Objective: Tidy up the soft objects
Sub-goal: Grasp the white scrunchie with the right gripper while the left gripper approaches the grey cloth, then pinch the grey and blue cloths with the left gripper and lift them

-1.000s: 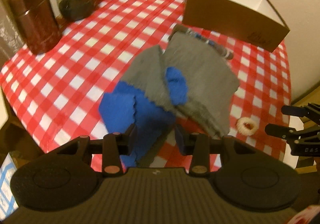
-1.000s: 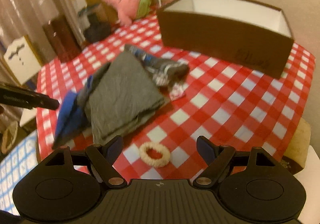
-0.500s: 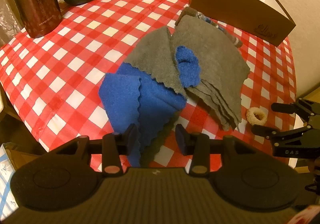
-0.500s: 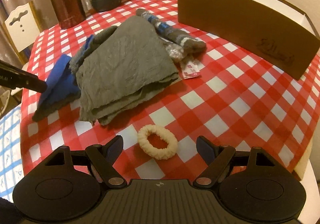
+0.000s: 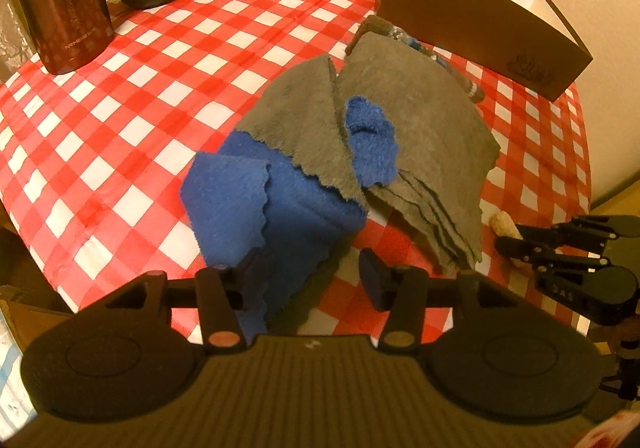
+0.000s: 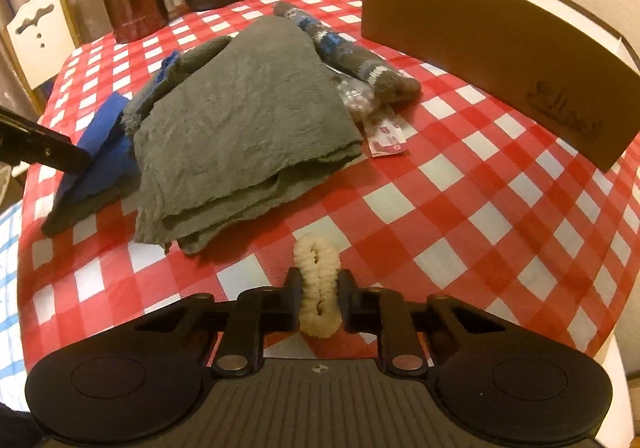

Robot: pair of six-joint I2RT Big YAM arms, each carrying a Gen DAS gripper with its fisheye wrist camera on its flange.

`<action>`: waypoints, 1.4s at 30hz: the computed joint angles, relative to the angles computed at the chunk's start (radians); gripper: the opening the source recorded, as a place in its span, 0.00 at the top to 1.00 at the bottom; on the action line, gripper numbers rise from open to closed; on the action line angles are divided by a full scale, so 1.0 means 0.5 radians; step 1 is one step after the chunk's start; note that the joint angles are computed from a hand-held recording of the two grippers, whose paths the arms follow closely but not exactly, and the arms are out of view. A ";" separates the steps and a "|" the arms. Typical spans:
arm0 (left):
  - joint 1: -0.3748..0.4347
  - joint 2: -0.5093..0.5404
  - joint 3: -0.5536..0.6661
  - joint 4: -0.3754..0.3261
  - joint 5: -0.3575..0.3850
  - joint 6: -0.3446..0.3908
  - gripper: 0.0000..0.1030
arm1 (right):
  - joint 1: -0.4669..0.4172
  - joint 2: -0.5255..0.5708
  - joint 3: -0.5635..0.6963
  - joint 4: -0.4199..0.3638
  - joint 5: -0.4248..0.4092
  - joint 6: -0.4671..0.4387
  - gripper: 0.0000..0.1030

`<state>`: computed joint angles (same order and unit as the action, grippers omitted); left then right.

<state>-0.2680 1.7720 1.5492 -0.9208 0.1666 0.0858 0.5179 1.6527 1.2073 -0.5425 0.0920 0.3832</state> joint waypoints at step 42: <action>0.253 0.136 0.163 0.117 0.074 0.049 0.54 | -0.178 -0.086 -0.074 -0.012 -0.109 0.369 0.82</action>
